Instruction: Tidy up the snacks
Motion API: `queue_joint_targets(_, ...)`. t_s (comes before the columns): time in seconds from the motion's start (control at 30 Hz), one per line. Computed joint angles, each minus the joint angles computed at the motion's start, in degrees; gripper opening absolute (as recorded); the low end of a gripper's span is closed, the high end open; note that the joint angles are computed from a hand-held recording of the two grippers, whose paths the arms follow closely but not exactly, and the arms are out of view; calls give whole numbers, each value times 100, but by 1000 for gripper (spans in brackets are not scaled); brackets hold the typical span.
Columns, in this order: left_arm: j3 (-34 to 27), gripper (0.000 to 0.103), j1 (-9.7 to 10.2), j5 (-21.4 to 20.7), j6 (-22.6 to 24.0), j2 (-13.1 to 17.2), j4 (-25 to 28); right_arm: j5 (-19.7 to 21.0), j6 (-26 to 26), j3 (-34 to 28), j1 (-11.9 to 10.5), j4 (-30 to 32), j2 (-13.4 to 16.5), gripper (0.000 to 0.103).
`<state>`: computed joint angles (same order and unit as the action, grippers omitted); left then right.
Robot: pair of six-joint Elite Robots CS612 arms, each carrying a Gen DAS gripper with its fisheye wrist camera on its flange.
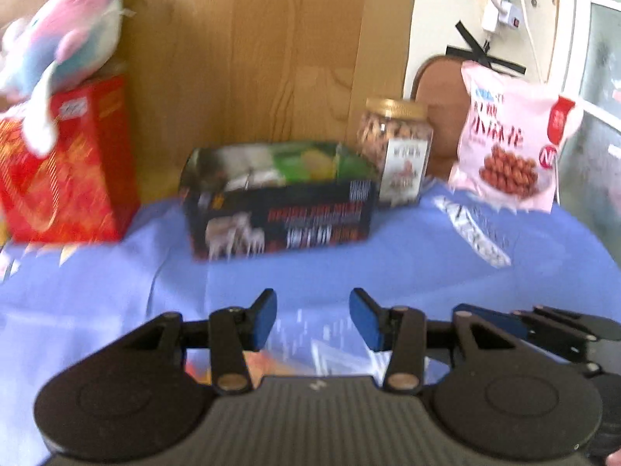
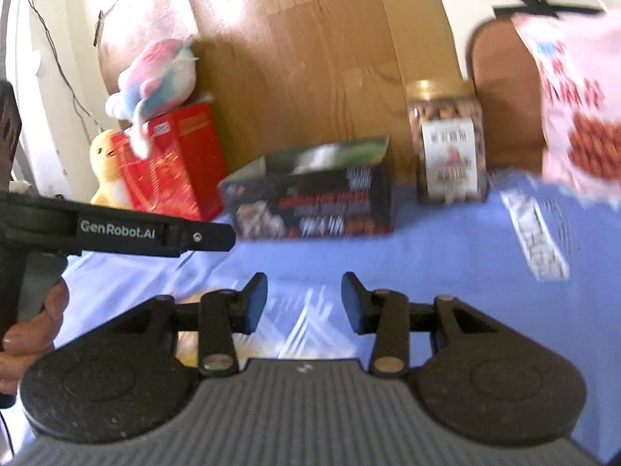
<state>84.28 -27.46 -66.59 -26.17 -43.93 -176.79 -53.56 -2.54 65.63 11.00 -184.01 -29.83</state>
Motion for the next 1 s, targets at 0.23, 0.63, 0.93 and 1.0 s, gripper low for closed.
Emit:
queue_joint_targets(0.23,666,42,-223,491,-395,-271,-245,5,-156,852,12,-145,-373,45)
queue_joint_targets(0.63,1159,43,-314,820,-758,-464,-327,-1081,-1144,1280,343,-305,-500,87)
queue_joint_targets(0.93,1273,44,-238,350,-955,-496,-642,-1245,-628,1260,101,-221,-535,4)
queue_joint_targets(1.0,1265,44,-225,117,-852,-480,-816,-1129,-432,1346,18,-377,-535,4)
